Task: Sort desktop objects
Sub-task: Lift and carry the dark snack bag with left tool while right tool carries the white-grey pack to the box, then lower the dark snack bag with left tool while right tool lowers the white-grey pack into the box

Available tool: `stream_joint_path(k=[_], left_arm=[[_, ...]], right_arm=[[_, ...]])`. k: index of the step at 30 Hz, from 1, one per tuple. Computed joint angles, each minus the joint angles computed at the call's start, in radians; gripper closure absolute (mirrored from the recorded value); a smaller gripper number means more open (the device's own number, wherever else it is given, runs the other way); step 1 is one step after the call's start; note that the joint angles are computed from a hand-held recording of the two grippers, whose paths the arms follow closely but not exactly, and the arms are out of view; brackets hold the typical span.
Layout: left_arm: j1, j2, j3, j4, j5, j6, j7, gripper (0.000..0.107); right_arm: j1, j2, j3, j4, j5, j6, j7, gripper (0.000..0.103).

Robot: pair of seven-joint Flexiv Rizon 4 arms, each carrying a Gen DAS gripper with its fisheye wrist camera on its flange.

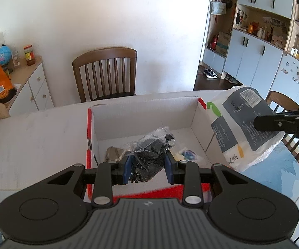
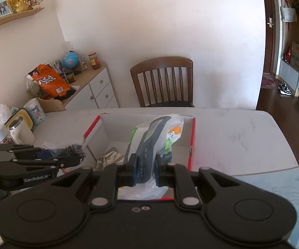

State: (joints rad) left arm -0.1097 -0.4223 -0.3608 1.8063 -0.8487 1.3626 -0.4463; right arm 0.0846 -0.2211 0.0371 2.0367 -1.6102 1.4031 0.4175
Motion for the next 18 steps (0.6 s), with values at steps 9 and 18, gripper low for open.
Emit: stream_joint_path(k=[9, 18], left_arm=[[-0.039, -0.092, 0.043, -0.102, 0.182, 0.056, -0.126, 0.076], [-0.063, -0.158, 0.098, -0.207, 0.37, 0.009, -0.264, 0.076]], right_arm=[[-0.017, -0.057, -0.026, -0.044, 0.036, 0.045, -0.065, 0.088], [0.027, -0.107, -0.067, -0.069, 0.181, 0.06, -0.212, 0.088]])
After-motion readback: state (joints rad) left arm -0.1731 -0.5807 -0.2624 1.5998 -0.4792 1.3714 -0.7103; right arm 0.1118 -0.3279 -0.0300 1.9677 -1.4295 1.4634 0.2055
